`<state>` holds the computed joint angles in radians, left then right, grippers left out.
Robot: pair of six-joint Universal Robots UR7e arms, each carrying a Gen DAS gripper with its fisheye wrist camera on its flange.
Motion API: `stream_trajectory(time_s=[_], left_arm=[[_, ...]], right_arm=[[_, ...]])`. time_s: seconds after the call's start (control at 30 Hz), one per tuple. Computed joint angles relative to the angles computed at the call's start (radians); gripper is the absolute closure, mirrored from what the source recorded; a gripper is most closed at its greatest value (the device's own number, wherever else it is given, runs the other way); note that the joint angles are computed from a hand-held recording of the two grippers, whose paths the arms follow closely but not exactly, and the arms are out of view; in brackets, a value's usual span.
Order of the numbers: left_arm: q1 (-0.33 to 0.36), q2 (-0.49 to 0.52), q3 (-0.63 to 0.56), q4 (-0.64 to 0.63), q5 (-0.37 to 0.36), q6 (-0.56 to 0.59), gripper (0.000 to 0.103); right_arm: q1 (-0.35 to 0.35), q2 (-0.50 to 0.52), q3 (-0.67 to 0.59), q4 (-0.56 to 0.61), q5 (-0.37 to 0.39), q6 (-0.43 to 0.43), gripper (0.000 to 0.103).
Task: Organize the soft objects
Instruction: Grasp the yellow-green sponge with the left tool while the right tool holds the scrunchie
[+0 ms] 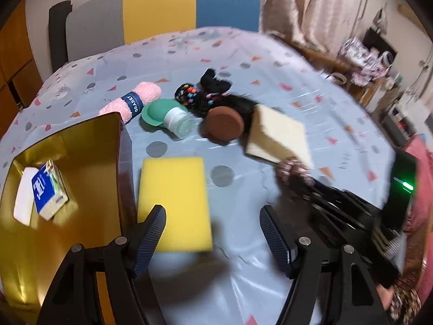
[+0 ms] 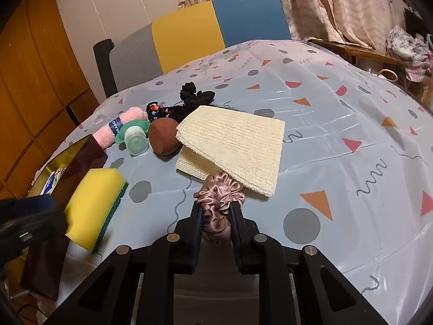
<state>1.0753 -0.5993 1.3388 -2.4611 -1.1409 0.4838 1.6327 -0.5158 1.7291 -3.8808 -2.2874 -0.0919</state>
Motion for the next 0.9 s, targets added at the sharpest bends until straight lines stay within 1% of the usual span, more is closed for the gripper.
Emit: stream_trajectory(time_s=[0.17,0.2,0.27,0.37,0.47,0.5,0.57,0.6,0.63,0.7,0.73,0.77,0.87,0.9], left_arm=[[-0.008,0.077,-0.071,0.034,0.119,0.012,0.031],[-0.010,0.085,-0.070,0.010,0.139,0.029,0.031],[-0.013,0.090,-0.059,-0.037,0.155,0.064,0.031],[-0.015,0.105,-0.049,-0.097,0.185,0.112,0.031],[-0.013,0.106,-0.036,-0.124,0.165,0.139,0.031],[-0.011,0.097,-0.026,-0.122,0.139,0.142,0.030],[-0.005,0.078,-0.020,-0.078,0.071,0.130,0.031],[0.001,0.065,-0.024,-0.039,0.020,0.113,0.031],[0.012,0.052,-0.037,0.013,-0.047,0.087,0.031],[0.028,0.039,-0.055,0.063,-0.137,0.034,0.031],[0.027,0.036,-0.049,0.043,-0.133,0.020,0.031],[0.023,0.035,-0.040,0.018,-0.110,0.015,0.031],[0.009,0.059,-0.042,-0.015,-0.006,0.017,0.031],[0.003,0.071,-0.046,-0.013,0.040,0.015,0.030]], right_arm=[[-0.004,0.006,0.014,-0.062,0.043,-0.027,0.083],[-0.005,0.007,0.018,-0.077,0.061,-0.038,0.083],[-0.005,0.011,0.026,-0.108,0.098,-0.066,0.083],[-0.003,0.015,0.025,-0.117,0.104,-0.072,0.083],[-0.010,0.013,0.034,-0.128,0.114,-0.042,0.083],[-0.012,0.012,0.038,-0.138,0.116,-0.033,0.083],[-0.015,0.012,0.044,-0.157,0.114,-0.016,0.083],[-0.018,0.010,0.047,-0.162,0.114,-0.004,0.083],[-0.019,0.010,0.049,-0.165,0.112,0.003,0.083],[-0.022,0.008,0.054,-0.170,0.114,0.014,0.083],[-0.022,0.008,0.054,-0.170,0.114,0.016,0.083],[-0.022,0.008,0.053,-0.170,0.112,0.016,0.083],[-0.024,0.006,0.055,-0.167,0.118,0.021,0.083],[-0.025,0.006,0.056,-0.168,0.118,0.024,0.083]])
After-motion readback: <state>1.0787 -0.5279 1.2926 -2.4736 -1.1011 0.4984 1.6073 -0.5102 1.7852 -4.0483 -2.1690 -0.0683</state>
